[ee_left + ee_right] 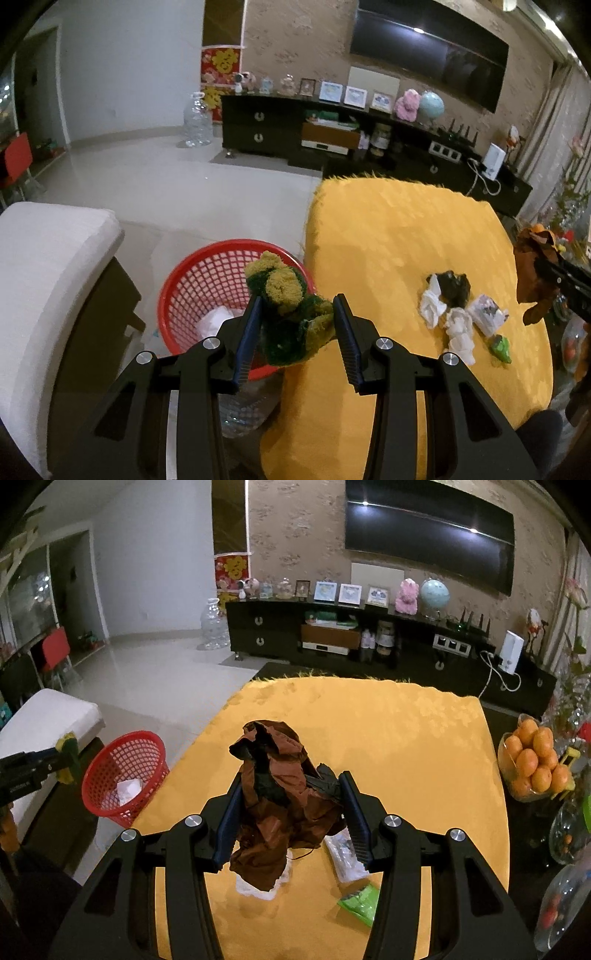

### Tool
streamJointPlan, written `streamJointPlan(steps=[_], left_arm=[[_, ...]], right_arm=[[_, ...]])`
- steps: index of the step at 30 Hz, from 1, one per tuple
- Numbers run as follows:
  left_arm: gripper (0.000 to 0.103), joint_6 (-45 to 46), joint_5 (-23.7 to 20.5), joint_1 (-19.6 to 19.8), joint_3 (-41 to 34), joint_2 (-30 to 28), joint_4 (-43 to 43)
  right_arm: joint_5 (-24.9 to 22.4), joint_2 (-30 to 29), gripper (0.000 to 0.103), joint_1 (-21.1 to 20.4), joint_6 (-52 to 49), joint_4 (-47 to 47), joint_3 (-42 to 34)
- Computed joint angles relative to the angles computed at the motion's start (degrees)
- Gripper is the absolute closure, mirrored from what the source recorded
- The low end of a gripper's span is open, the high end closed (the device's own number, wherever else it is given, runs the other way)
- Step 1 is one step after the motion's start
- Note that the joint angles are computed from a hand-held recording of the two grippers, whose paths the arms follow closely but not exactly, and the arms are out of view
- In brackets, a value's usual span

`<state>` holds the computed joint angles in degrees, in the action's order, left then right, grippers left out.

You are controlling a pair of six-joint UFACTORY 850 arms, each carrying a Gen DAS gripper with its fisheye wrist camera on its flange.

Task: Collect trash
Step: 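Carry the sponge and brown cloth in both grippers over the wastebasket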

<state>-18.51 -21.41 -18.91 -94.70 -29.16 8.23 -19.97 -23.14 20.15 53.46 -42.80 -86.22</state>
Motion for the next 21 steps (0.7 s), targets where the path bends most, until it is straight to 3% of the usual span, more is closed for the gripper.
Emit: streamJointPlan(steps=[5,21], left_arm=[[0.065,-2.74,0.10,0.99,0.08,0.43,2.24],[0.065,-7.93,-1.12,4.12,-0.62,0.15,6.05]], right_arm=[[-0.72,-1.45,0.054,0.85,-0.85,0.22,-2.53],[-1.97,-11.05,0.054,3.78,-17.88,14.95,-17.65]])
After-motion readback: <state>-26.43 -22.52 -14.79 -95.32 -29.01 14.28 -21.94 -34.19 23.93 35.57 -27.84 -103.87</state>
